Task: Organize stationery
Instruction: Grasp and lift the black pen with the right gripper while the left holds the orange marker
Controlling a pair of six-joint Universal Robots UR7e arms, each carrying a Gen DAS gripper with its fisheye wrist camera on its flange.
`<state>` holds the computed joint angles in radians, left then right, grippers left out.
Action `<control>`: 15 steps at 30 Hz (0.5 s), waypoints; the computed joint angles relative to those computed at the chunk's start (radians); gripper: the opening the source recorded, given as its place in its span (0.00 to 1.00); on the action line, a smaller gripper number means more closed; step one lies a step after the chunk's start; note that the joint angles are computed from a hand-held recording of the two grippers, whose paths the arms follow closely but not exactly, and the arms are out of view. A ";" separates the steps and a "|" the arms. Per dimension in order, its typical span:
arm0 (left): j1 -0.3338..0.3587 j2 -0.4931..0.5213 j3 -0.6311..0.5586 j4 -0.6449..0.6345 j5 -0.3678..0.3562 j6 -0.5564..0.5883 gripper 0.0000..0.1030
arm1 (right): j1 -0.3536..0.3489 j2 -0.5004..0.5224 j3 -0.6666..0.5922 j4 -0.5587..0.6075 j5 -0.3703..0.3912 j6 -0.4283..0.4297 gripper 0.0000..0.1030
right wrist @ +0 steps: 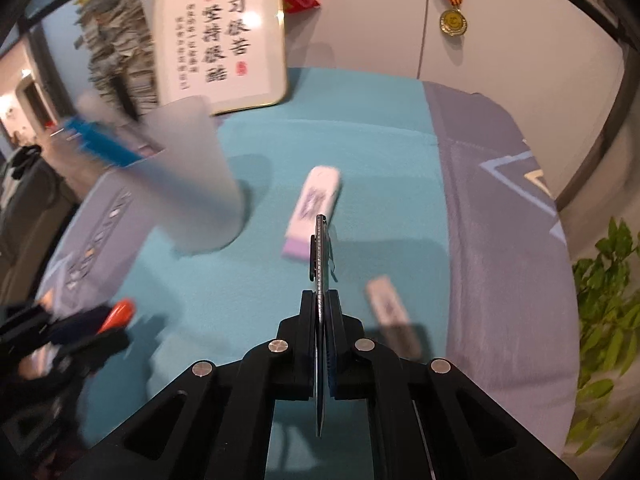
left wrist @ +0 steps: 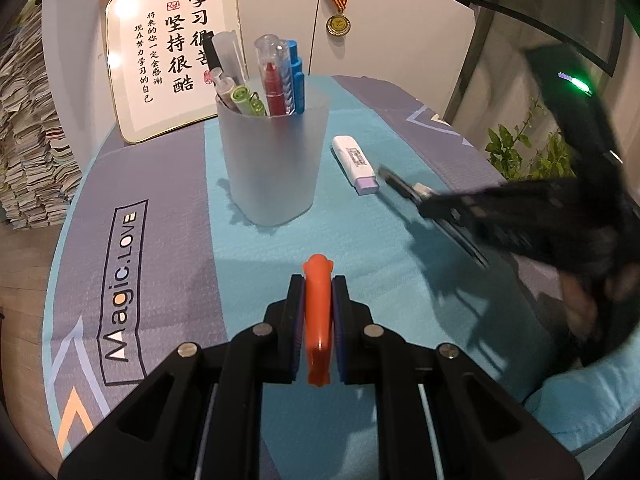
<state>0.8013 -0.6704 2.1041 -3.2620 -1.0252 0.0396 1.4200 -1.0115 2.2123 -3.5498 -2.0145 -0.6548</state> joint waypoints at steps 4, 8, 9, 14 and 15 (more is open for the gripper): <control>0.006 0.003 -0.003 -0.001 -0.003 0.000 0.11 | -0.014 -0.029 0.067 0.006 0.026 -0.013 0.05; 0.001 0.003 0.005 -0.003 -0.003 -0.008 0.11 | -0.052 -0.061 0.095 0.055 0.051 0.027 0.05; -0.001 0.003 0.009 -0.008 -0.003 -0.006 0.11 | -0.059 -0.055 0.094 0.029 0.035 0.042 0.05; -0.006 0.002 0.017 -0.015 0.000 -0.009 0.11 | -0.064 -0.042 0.092 -0.080 -0.020 0.074 0.05; -0.006 0.003 0.017 -0.016 0.001 -0.011 0.11 | -0.059 -0.035 0.092 -0.098 -0.028 0.065 0.05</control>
